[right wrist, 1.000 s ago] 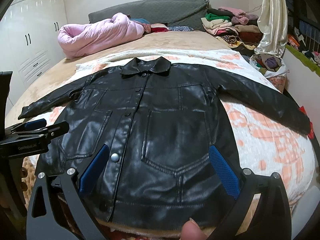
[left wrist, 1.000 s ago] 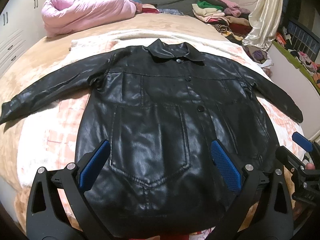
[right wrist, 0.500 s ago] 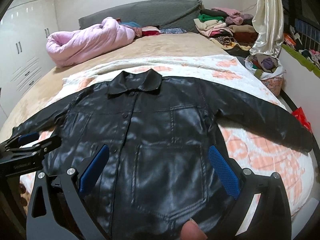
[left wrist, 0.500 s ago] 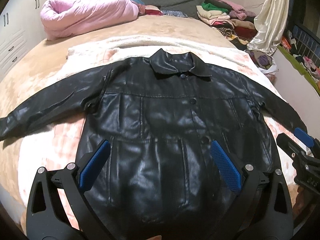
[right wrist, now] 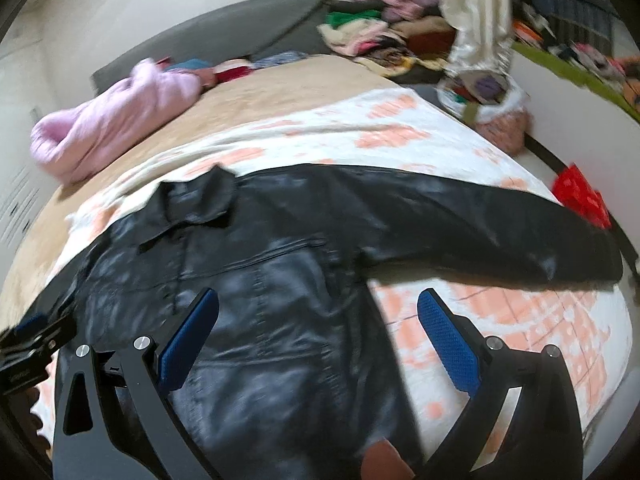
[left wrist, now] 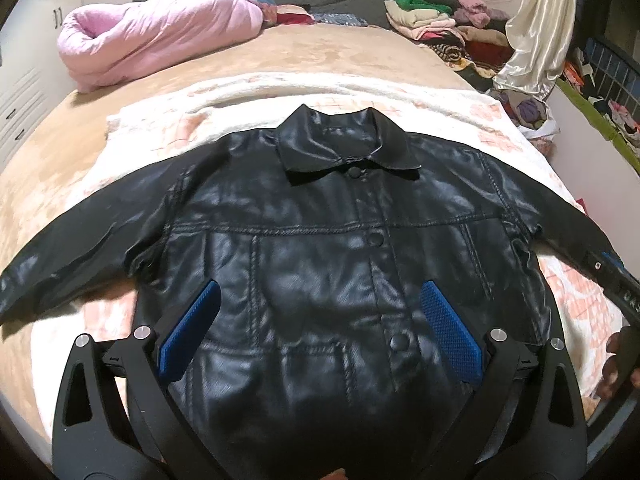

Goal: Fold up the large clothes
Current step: 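Grasp the black jacket sleeve cuff with the right tool, then lift the sleeve with the right tool and fold it across the jacket body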

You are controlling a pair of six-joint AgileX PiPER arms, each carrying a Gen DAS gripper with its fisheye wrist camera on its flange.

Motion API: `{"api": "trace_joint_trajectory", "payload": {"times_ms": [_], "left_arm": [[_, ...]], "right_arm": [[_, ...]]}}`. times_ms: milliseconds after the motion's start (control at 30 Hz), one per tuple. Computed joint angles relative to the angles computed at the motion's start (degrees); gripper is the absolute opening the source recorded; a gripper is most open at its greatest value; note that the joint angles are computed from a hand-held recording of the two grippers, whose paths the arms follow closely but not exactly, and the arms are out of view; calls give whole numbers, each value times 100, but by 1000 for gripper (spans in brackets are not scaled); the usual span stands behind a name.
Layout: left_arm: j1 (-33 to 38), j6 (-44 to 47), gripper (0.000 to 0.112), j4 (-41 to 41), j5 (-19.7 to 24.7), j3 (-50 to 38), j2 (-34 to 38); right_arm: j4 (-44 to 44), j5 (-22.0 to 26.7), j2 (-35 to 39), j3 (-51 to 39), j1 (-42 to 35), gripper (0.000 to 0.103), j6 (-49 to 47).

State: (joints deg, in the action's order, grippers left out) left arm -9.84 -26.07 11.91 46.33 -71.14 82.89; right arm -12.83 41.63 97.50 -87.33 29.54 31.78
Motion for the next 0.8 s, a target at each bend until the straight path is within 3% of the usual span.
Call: {"api": "trace_joint_trajectory", "payload": {"times_ms": [100,233,533,800], "left_arm": [[35,105,94,-185,-14,-266,356],[139,371,94,-670,-409,-380,612],[-236,92,94,-273,-79,-1321,1677],[-366,198,94,-419,120,-2078,2376]], "right_arm": [[93,-82,147,-7,-353,99,113],[115,-213,317,14,-773,99,317],[22,-509,526,263,-1692,99,1057],[193,-755,637,484,-2772,99,1925]]}}
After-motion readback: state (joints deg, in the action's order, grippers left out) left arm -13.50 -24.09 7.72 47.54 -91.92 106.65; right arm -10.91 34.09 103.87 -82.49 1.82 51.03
